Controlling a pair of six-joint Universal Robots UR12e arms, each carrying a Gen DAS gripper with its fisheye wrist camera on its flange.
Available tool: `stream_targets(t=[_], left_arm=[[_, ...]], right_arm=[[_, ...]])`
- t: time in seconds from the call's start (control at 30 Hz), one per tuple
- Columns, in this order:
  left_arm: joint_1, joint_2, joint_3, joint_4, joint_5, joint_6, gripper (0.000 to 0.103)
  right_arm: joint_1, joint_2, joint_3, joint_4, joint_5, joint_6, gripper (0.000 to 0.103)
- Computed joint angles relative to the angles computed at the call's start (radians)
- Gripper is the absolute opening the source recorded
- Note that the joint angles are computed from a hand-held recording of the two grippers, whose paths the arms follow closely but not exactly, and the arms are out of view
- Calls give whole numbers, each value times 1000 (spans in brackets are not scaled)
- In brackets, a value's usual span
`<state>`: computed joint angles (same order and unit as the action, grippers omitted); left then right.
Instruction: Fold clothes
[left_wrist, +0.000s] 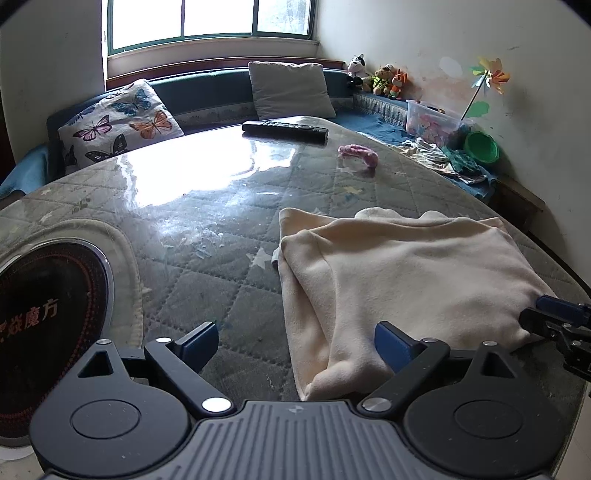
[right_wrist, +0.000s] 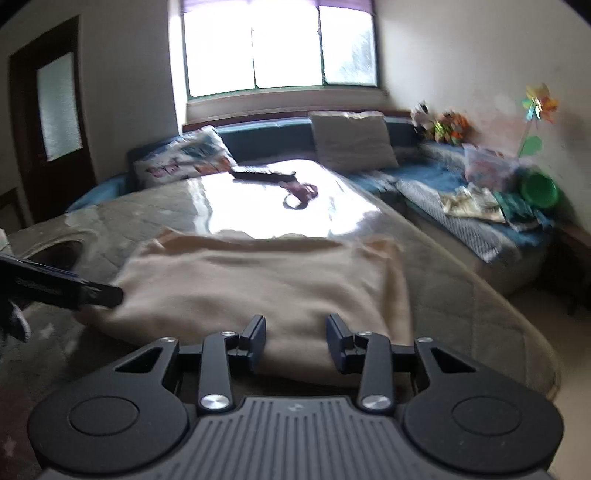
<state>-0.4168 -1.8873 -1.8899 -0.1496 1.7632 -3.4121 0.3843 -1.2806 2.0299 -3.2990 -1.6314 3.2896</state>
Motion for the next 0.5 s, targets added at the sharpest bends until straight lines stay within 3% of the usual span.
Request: stream_targets(t=[0.2, 0.37, 0.5], left_arm=[[-1, 13, -9, 18, -10, -7, 98], [-2, 22, -19, 33, -23, -2, 103], [-4, 28, -26, 41, -27, -5, 103]], right_arm=[[-7, -7, 4, -39, -13, 3, 43], [-12, 0, 5, -14, -30, 17, 44], [-6, -9, 7, -20, -33, 14, 54]])
